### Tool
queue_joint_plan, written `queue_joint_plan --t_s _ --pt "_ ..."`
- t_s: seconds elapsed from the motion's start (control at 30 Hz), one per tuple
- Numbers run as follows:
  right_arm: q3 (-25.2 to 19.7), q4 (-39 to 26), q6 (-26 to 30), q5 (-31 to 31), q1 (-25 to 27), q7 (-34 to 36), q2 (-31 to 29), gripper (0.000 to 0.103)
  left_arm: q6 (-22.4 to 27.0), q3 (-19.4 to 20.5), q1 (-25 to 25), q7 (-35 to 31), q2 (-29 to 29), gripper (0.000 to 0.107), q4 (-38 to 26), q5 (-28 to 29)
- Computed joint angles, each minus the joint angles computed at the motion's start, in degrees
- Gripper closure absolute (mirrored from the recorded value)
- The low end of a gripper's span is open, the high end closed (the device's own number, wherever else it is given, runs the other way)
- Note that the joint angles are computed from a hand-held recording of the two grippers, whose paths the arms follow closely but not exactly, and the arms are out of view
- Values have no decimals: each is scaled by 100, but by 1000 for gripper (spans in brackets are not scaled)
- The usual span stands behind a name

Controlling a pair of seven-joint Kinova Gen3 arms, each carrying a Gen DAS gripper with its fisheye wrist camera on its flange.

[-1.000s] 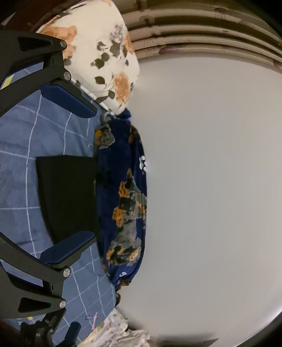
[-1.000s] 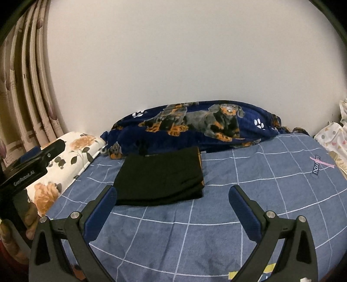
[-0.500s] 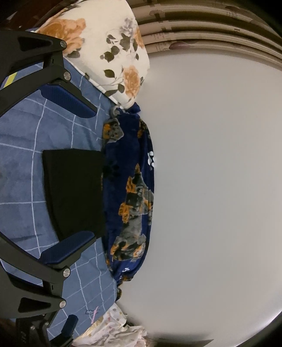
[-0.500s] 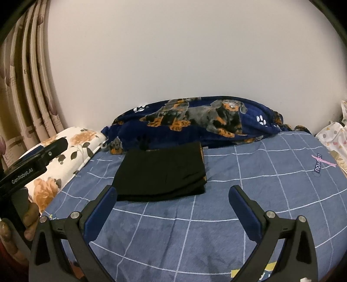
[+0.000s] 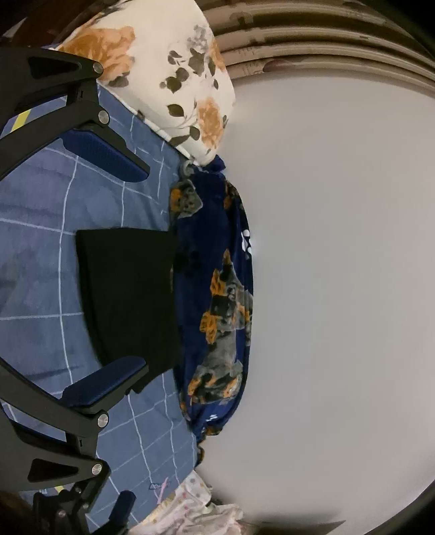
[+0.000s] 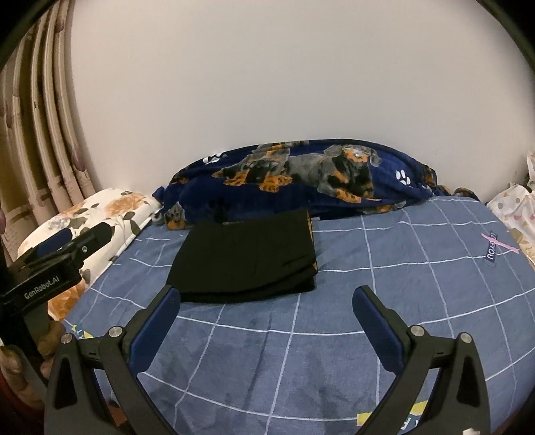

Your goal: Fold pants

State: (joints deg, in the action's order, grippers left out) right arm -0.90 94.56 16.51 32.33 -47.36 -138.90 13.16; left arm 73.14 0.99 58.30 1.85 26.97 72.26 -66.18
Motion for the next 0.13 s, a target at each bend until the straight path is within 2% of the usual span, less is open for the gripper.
queue_joint_plan --t_s 0.13 --pt "131 -26 74 274 -166 -219 17 0 -121 54 -85 -69 -59 5 22 112"
